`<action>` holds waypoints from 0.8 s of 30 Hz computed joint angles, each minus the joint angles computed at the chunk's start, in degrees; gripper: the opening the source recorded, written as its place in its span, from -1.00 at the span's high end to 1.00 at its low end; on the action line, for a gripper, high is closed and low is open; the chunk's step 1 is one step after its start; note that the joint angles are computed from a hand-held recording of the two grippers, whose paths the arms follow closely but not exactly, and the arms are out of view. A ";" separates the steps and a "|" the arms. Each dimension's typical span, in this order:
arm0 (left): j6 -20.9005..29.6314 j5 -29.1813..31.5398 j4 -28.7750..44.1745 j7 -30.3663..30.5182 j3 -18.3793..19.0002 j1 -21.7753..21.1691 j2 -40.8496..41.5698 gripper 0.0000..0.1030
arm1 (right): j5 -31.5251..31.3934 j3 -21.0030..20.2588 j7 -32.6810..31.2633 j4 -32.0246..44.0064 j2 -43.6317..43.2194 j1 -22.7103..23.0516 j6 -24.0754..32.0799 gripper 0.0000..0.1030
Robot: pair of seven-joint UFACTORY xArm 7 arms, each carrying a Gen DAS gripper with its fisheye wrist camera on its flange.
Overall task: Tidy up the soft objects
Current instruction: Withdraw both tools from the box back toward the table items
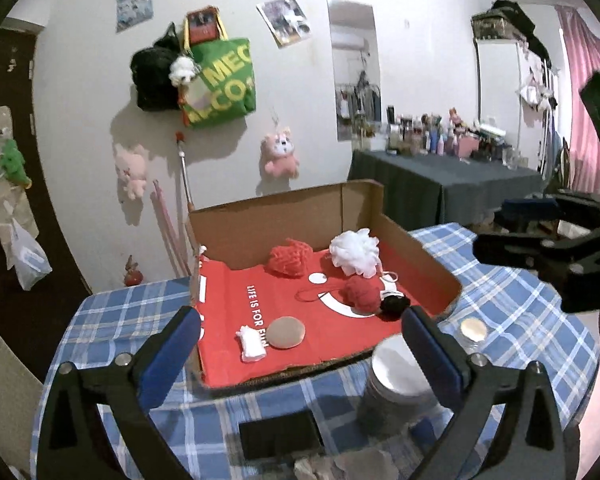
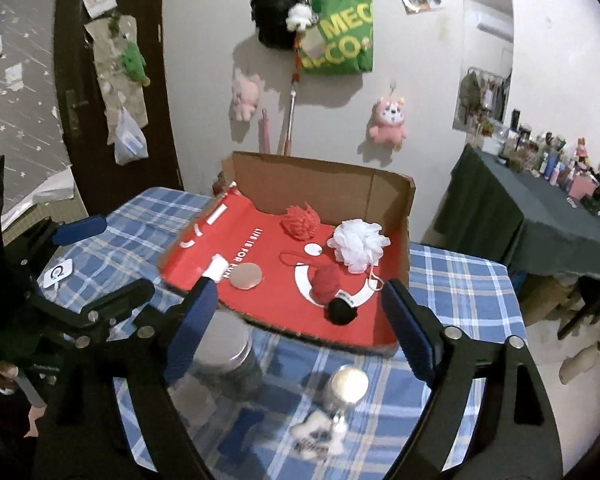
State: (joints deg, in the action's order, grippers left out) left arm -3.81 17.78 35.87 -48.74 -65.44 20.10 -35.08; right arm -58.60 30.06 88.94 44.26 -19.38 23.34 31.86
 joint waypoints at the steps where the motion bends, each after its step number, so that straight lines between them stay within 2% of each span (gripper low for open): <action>1: -0.49 -0.74 -1.44 -0.91 1.02 -1.82 -1.58 -1.00 | -0.73 1.16 1.57 -0.54 -0.83 0.17 1.04 -0.76; 4: -2.14 -2.91 -5.86 -3.98 2.89 -6.22 -7.03 -1.00 | -2.42 5.24 6.99 -2.03 -2.87 1.16 5.45 -0.77; 11: -3.52 -5.71 -13.24 -10.70 3.60 -13.24 -14.71 -1.00 | -5.82 12.29 19.68 -3.88 -2.79 4.69 14.93 -0.78; 16: -1.25 -5.64 -15.93 -16.65 0.81 -15.42 -18.61 -1.00 | -9.04 16.10 28.72 -3.90 2.07 7.34 23.21 -0.79; 21: -0.19 -4.58 -17.83 -23.78 -3.27 -16.08 -22.02 -1.00 | -12.46 17.09 38.41 -5.28 6.70 10.21 28.41 -0.79; 24: 0.05 -3.22 -18.02 -27.39 -6.15 -15.43 -22.98 -1.00 | -13.72 16.67 41.58 -5.26 10.63 11.85 31.44 -0.79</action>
State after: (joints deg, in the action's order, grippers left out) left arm -3.76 14.56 17.86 -76.13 -71.60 4.67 -58.06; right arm -72.32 46.72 130.52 38.99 -8.75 35.20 63.30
